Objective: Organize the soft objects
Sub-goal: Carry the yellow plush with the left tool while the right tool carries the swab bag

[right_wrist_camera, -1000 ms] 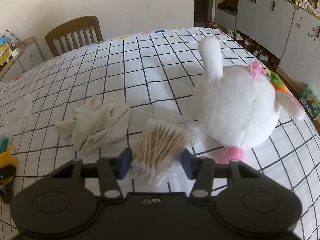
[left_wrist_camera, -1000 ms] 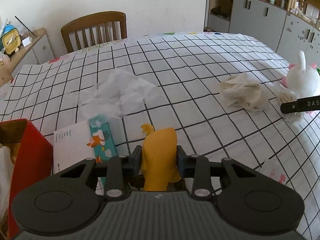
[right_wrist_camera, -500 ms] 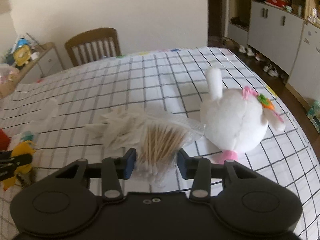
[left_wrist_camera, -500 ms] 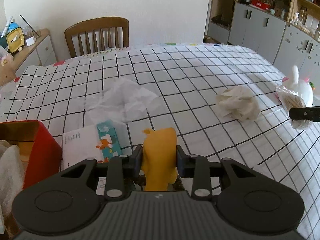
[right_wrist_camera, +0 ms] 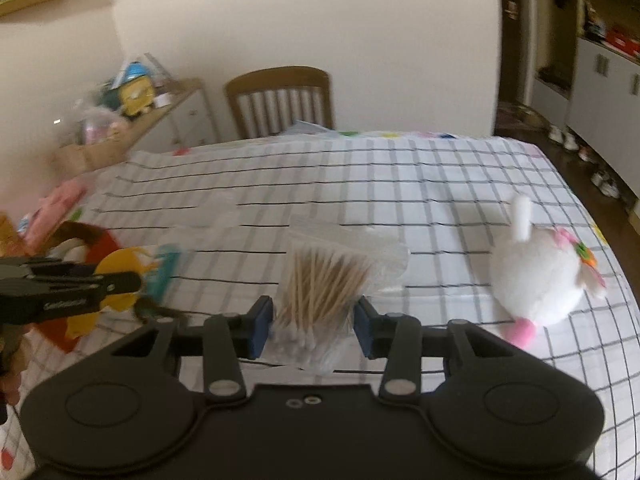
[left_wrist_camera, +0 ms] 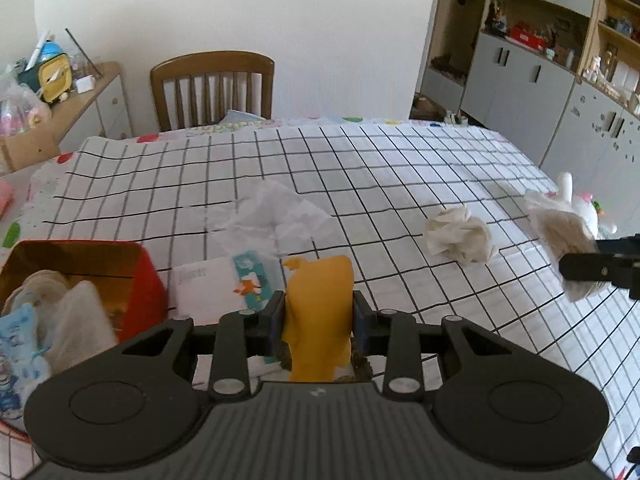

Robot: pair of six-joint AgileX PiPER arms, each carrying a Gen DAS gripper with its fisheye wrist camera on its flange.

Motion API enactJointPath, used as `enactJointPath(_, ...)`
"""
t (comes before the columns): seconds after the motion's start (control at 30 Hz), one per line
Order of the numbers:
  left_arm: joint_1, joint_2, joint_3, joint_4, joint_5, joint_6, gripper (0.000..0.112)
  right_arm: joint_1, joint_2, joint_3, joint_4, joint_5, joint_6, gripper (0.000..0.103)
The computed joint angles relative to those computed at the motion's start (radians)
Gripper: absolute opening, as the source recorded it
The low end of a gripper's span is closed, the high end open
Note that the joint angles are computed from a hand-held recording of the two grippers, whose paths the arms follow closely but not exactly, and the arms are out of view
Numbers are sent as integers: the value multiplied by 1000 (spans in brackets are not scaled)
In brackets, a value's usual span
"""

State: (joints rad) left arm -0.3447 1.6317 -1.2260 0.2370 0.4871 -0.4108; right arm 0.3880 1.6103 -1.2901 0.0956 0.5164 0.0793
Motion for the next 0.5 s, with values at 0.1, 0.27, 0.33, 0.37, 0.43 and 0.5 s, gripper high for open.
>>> enactJointPath(0.1,14,-44,18,-10,16,7,33,33,-3,-26,22,19,-29,42)
enactJointPath(0.27,49,-122,57,-26,34,23,33,94,15,-91,37,54,-63,42)
enactJointPath(0.33,66,-150,70,-36,38,34,33,117,24,-115,43,64,-74,42)
enactJointPath(0.37,76,-164,78,-41,39,42,33,130,31,-132,43,71,-75,42)
enactJointPath(0.43,96,-191,93,-50,40,57,33,154,44,-161,43,83,-81,42)
enactJointPath(0.5,118,-218,110,-59,40,72,33,181,59,-192,37,92,-80,42)
